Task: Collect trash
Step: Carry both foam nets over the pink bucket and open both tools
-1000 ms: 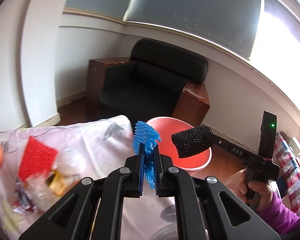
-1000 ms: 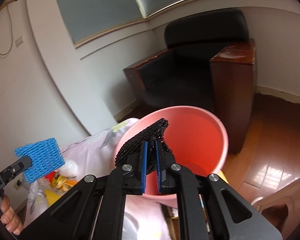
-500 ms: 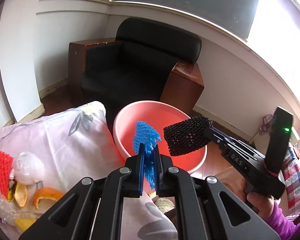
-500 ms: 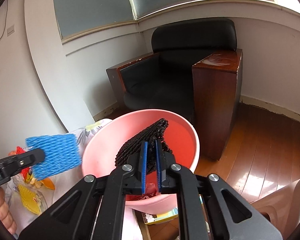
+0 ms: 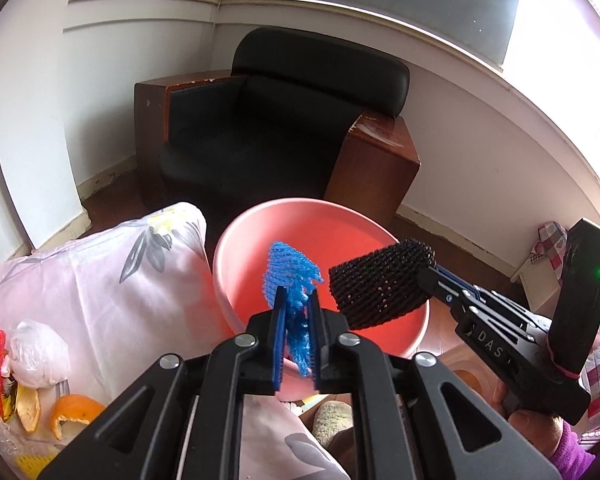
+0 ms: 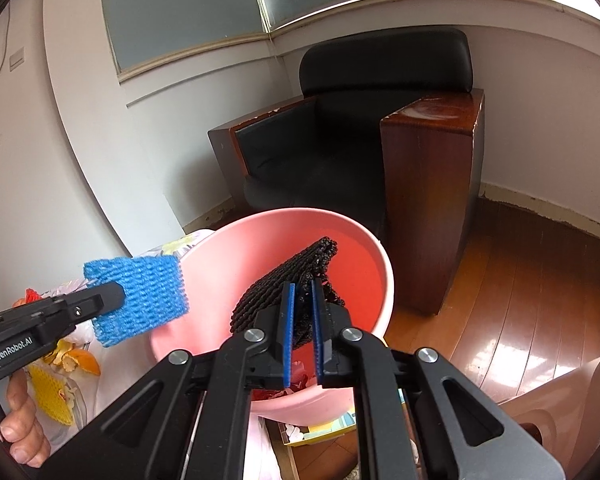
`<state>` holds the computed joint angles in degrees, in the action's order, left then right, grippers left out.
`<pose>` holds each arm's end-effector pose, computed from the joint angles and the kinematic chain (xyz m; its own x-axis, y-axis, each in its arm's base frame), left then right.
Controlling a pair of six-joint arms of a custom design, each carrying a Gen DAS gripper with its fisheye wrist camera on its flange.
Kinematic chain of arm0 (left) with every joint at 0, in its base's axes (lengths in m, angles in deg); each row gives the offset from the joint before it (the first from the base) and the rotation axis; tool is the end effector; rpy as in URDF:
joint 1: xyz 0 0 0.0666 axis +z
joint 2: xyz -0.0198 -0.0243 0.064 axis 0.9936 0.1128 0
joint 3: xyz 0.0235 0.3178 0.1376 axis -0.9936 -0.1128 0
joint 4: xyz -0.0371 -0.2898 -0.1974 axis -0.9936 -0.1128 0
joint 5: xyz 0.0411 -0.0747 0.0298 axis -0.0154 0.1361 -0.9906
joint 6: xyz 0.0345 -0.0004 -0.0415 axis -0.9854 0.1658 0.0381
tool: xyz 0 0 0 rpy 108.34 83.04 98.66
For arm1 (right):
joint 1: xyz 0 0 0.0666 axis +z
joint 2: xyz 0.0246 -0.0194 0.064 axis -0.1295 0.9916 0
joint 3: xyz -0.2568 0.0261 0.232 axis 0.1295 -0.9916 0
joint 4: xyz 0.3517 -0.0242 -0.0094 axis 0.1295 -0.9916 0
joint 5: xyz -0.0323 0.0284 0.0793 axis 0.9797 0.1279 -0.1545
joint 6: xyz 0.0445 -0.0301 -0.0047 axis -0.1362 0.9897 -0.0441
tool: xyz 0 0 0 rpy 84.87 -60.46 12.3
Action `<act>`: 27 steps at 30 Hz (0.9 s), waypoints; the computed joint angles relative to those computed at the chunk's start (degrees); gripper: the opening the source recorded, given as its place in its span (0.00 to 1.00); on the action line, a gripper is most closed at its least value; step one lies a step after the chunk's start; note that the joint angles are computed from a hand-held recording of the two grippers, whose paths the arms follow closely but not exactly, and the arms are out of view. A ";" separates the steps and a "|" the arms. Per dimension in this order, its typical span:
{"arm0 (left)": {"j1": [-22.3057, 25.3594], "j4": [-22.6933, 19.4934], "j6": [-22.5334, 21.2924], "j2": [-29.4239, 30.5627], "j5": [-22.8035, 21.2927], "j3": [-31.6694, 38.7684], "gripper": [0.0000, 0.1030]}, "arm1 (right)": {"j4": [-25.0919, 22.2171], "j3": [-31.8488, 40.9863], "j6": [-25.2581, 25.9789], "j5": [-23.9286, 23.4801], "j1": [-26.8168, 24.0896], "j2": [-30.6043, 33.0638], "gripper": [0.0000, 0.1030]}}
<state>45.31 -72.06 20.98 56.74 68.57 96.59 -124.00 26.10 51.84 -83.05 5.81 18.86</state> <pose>0.3108 -0.2410 0.4275 -0.6788 0.0610 -0.7318 0.3314 0.9148 -0.2311 0.2850 0.0638 0.4016 -0.5915 0.1706 -0.7880 0.0115 0.9790 0.2033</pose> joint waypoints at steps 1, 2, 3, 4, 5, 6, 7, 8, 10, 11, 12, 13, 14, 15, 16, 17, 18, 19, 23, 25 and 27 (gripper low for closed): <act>0.05 -0.15 0.01 -0.02 -0.09 0.08 0.19 | -0.10 0.10 -0.16 0.09 -0.02 0.18 0.08; 0.10 -0.46 0.16 0.00 -0.34 0.19 0.30 | -0.19 0.22 -0.34 0.07 -0.02 0.37 0.08; 0.16 -0.60 0.37 -0.08 -0.57 0.20 0.39 | -0.31 0.35 -0.60 -0.10 -0.04 0.60 0.08; 0.17 -0.45 0.65 -0.29 -0.87 0.08 0.40 | -0.34 0.37 -0.77 -0.21 -0.06 0.71 0.08; 0.24 0.03 0.77 -0.71 -1.05 -0.29 0.40 | -0.37 0.39 -0.95 -0.25 -0.08 0.79 0.09; 0.32 0.13 0.67 -0.91 -1.07 -0.42 0.40 | -0.52 0.53 -1.22 -0.18 -0.05 0.98 0.09; 0.41 0.14 0.56 -1.08 -1.01 -0.50 0.40 | -0.51 0.55 -1.24 -0.48 -0.30 1.10 0.10; 0.54 0.17 0.49 -1.31 -0.90 -0.61 0.40 | -0.52 0.54 -1.35 -0.79 -0.44 1.16 0.14; 0.67 0.30 0.44 -1.63 -0.79 -0.80 0.40 | -0.39 0.45 -1.55 -1.03 -0.56 1.19 0.23; 0.76 0.32 0.32 -1.69 -0.68 -0.75 0.41 | -0.31 0.41 -1.56 -0.96 -0.51 1.15 0.28; 0.81 0.35 0.14 -1.77 -0.70 -0.77 0.42 | -0.23 0.45 -1.55 -0.97 -0.43 1.13 0.29; 0.82 0.38 0.02 -1.84 -0.82 -0.79 0.42 | -0.16 0.31 -1.49 -0.97 -0.42 1.05 0.30; 0.86 0.43 -0.06 -2.00 -0.83 -0.89 0.42 | -0.19 0.30 -1.41 -0.91 -0.37 1.04 0.31; 0.87 0.50 -0.07 -2.04 -0.79 -0.92 0.43 | -0.27 0.32 -1.30 -0.84 -0.31 1.05 0.31; 0.92 0.49 -0.11 -2.19 -0.78 -0.99 0.43 | -0.30 0.27 -1.29 -0.81 -0.25 1.01 0.31; 0.99 0.51 -0.16 -2.32 -0.84 -1.02 0.44 | -0.32 0.21 -1.34 -0.79 -0.16 0.94 0.31; 0.94 0.51 -0.13 -2.57 -0.97 -1.16 0.44 | -0.34 0.13 -1.38 -0.82 -0.11 0.84 0.31; 0.98 0.62 -0.13 -2.75 -0.99 -1.24 0.44 | -0.36 0.10 -1.38 -0.85 -0.07 0.77 0.32; 1.09 0.69 -0.18 -3.17 -1.00 -1.36 0.45 | -0.46 0.10 -1.33 -0.90 0.07 0.60 0.32; 1.11 0.64 -0.19 -3.30 -1.04 -1.42 0.45 | -0.51 0.07 -1.25 -0.78 0.20 0.49 0.32; 1.21 0.72 -0.23 -3.60 -1.02 -1.57 0.46 | -0.50 0.03 -1.24 -0.81 0.27 0.36 0.32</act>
<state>46.52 -71.34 20.75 53.14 67.55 95.02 -124.50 26.13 50.61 -83.85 6.09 19.22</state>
